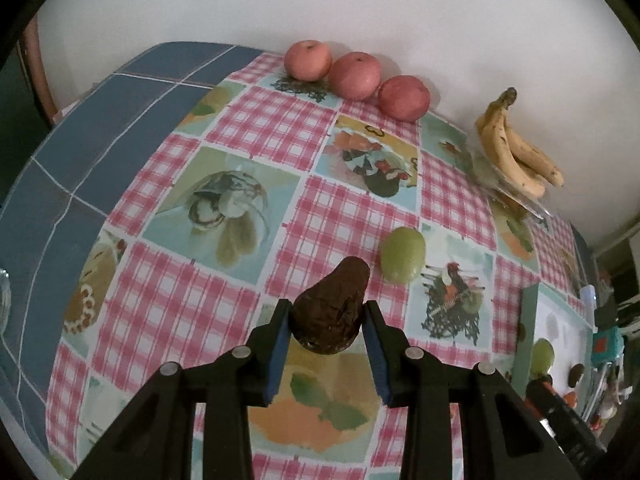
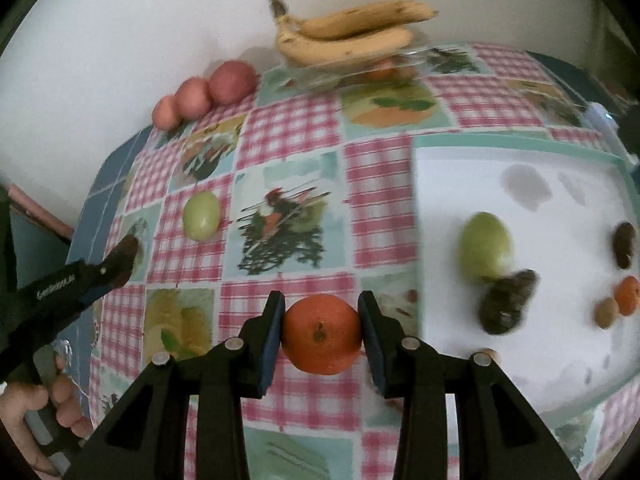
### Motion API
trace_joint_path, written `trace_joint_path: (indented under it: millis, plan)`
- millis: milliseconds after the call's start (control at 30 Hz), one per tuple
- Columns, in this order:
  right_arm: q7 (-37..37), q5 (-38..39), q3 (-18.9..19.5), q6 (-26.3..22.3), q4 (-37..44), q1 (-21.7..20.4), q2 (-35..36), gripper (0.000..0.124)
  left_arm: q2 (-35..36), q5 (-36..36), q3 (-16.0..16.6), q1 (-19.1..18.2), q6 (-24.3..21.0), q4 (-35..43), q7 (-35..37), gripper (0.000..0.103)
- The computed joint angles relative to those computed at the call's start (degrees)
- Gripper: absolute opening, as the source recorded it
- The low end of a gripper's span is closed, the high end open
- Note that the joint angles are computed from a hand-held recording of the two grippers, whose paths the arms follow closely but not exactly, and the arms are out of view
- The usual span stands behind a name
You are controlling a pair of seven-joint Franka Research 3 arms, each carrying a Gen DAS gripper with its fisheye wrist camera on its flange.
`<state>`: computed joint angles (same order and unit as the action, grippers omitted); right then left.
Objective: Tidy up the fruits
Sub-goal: 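Carry the avocado and mandarin into the white tray and open both tools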
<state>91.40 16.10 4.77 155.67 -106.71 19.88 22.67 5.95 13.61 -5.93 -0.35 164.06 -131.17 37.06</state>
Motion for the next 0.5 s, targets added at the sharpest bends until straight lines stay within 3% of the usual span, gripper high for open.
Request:
trace_joint_path:
  millis: [267, 500]
  plan:
    - [4.71, -2.79, -3.6, 3.88, -6.93, -1.22, -5.36, 0.039, -1.98, 8.26, -0.06, -2.11, -0.61, -0.78, -7.36, 0.038]
    - [9.82, -5.26, -5.67, 5.2, -9.04, -3.57, -6.66, 0.039, -0.32, 7.83, -1.77, -3.61, -1.1, 2.0, -4.73, 0.038]
